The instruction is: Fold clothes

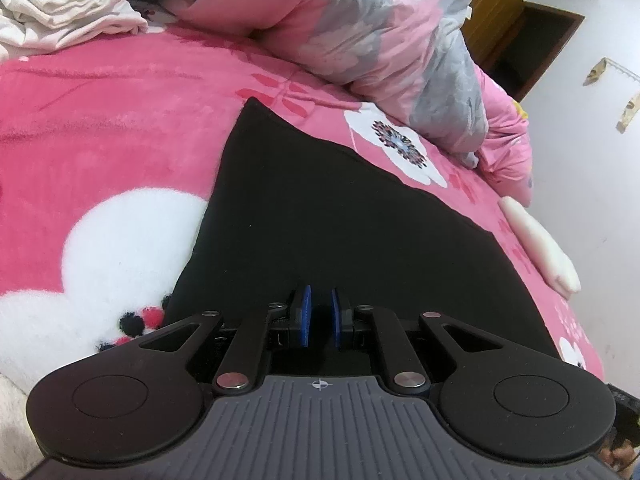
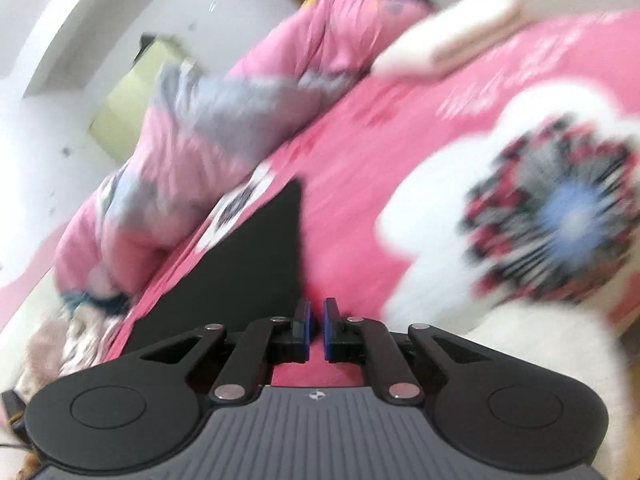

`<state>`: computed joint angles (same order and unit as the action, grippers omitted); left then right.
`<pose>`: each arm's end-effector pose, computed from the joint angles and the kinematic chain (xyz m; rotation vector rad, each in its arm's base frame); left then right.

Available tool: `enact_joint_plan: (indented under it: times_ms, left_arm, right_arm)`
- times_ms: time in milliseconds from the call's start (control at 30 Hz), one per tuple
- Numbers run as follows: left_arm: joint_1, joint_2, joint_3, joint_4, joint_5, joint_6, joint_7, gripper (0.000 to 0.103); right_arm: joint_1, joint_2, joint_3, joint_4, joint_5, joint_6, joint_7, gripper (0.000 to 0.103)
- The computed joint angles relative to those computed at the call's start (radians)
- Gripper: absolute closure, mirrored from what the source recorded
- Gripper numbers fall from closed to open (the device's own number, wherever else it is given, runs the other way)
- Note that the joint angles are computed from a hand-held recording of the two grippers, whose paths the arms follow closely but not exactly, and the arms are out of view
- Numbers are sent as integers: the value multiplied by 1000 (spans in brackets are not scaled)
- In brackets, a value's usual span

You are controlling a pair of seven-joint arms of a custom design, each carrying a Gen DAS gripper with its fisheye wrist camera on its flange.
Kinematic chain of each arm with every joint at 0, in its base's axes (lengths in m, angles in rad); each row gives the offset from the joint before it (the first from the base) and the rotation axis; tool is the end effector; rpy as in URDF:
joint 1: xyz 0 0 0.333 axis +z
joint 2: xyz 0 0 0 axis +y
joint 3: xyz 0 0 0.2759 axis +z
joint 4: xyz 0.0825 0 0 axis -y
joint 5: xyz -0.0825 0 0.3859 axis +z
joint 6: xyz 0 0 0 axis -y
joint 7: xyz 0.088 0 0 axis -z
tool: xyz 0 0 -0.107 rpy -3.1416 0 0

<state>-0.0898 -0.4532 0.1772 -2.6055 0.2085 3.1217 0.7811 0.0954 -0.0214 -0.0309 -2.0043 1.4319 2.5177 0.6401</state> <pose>0.4584 0.0258 0.4827 -2.2345 1.0481 -1.1590 0.5897 0.0292 0.4774 -1.3751 1.4262 -0.0254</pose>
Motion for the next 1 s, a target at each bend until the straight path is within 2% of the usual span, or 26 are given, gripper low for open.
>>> enact_joint_plan:
  times_ms: [67, 133, 233, 333, 467, 567, 667, 733, 800, 833, 867, 967, 1000]
  left_arm:
    - [3, 2, -4, 2, -2, -1, -5, 93]
    - [13, 3, -14, 2, -1, -1, -16, 92]
    - [16, 0, -20, 3, 5, -8, -20, 92]
    - [-1, 1, 0, 4, 1, -10, -2, 92]
    - [-20, 4, 20, 3, -13, -4, 18, 92]
    - [-21, 7, 19, 6, -19, -5, 21, 91]
    - [-25, 6, 21, 9, -27, -11, 26, 91]
    - [-23, 5, 18, 8, -31, -14, 27, 91]
    - [-21, 3, 15, 7, -34, -17, 27, 90]
    - [-18, 3, 12, 6, -34, -16, 28, 90]
    - [-18, 2, 11, 6, -33, -16, 30, 90]
    - [-38, 4, 33, 10, -44, -19, 49, 90]
    - [-43, 5, 38, 10, -48, -19, 56, 90]
  right_arm:
    - [-1, -6, -3, 5, 44, -20, -44, 94]
    - [3, 17, 0, 36, 61, -87, -66, 91]
    - [12, 44, 17, 62, 43, -102, -53, 91]
    - [15, 66, 24, 74, -63, 9, 59, 94]
    - [6, 38, 20, 47, -67, 170, 100, 90]
    - [-1, 43, 15, 76, -29, 172, 94, 88]
    - [13, 95, 37, 173, -13, 228, 66, 87]
    - [10, 123, 56, 237, 99, 206, -46, 86]
    - [1, 106, 65, 240, 195, 124, -167, 80]
    - [-1, 100, 64, 231, 194, 67, -182, 73]
    - [-3, 96, 62, 224, 185, 8, -191, 69]
    - [-5, 131, 58, 228, 84, -136, -81, 69]
    - [-5, 152, 58, 241, 44, -152, -30, 68]
